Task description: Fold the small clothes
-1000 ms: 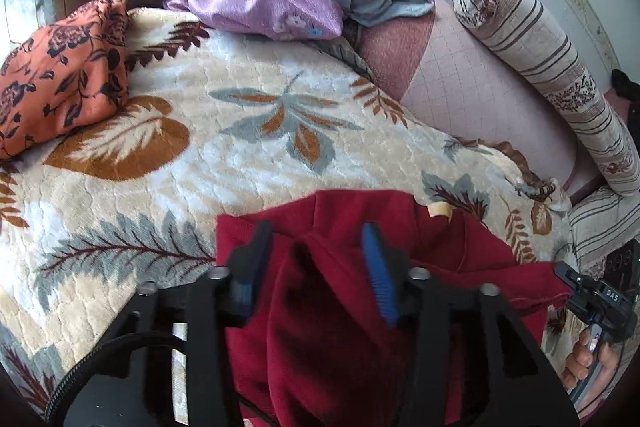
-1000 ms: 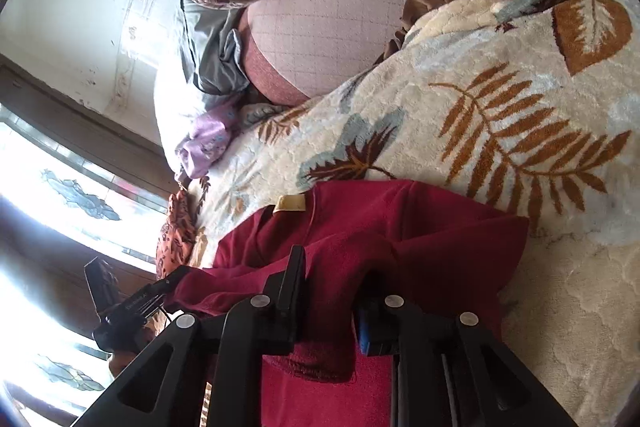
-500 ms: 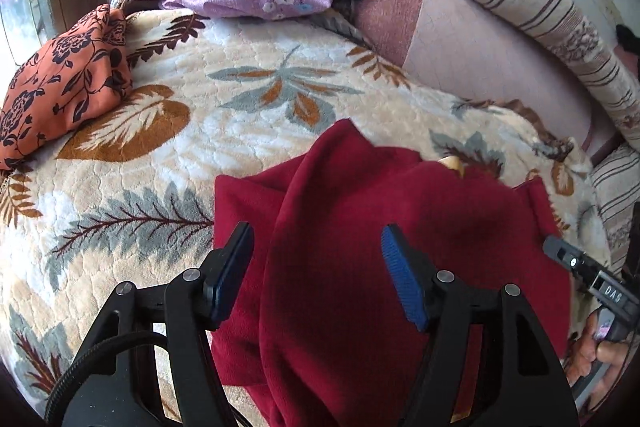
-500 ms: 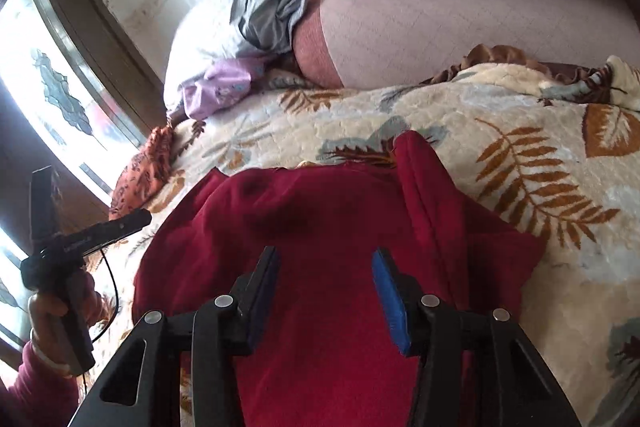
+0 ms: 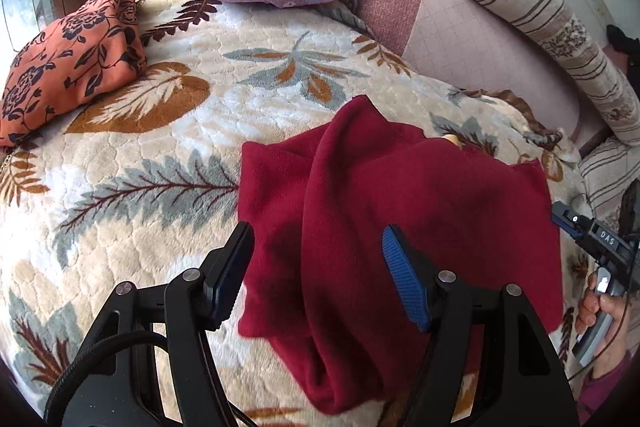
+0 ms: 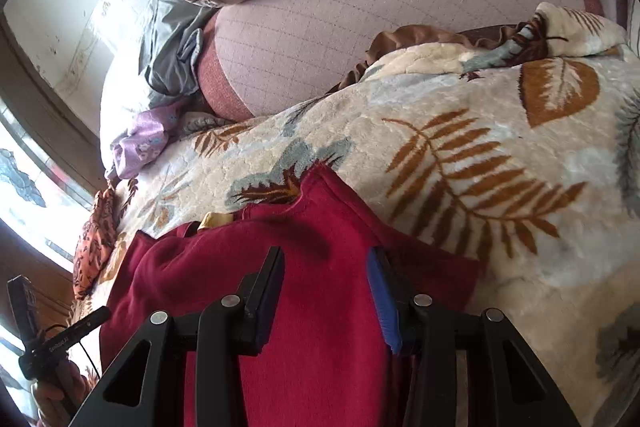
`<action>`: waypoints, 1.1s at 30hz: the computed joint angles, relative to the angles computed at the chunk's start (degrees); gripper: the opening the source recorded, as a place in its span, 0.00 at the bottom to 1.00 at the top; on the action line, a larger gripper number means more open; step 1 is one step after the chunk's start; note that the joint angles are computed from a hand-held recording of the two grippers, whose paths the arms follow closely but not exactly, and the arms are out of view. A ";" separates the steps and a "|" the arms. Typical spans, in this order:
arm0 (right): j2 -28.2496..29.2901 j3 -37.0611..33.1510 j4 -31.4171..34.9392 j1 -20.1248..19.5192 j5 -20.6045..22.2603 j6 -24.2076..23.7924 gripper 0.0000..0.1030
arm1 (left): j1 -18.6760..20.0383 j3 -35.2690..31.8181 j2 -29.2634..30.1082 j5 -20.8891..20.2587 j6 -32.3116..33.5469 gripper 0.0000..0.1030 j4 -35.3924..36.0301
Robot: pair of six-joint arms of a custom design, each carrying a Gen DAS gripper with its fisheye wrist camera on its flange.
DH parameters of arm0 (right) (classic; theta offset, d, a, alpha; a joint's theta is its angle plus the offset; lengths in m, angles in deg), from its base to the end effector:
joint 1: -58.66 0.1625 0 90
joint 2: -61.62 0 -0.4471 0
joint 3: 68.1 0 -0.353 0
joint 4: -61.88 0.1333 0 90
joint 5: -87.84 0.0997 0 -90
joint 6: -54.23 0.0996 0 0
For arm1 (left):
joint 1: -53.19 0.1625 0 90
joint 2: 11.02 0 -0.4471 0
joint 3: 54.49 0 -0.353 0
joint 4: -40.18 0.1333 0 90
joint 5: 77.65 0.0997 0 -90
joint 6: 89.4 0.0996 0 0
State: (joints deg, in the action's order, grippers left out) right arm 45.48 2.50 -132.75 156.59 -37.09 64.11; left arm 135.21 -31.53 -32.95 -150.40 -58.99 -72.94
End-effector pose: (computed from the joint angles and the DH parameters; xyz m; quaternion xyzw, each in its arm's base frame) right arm 0.1806 -0.7434 0.0238 -0.1419 -0.8616 0.4416 0.2059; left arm 0.0369 -0.9098 0.2725 0.2919 0.9259 -0.1572 0.1812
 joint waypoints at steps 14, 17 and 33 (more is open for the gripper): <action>2.43 2.21 5.08 6.54 4.83 0.54 0.44 | 2.59 23.06 -12.40 -1.70 1.17 0.61 -3.17; 3.52 1.28 5.85 7.47 4.68 -0.14 0.44 | 3.36 20.34 -11.50 -3.59 -0.21 0.61 -2.18; 1.63 8.43 2.58 6.07 4.10 6.52 0.44 | 3.63 14.52 -7.79 -6.05 2.49 0.12 0.91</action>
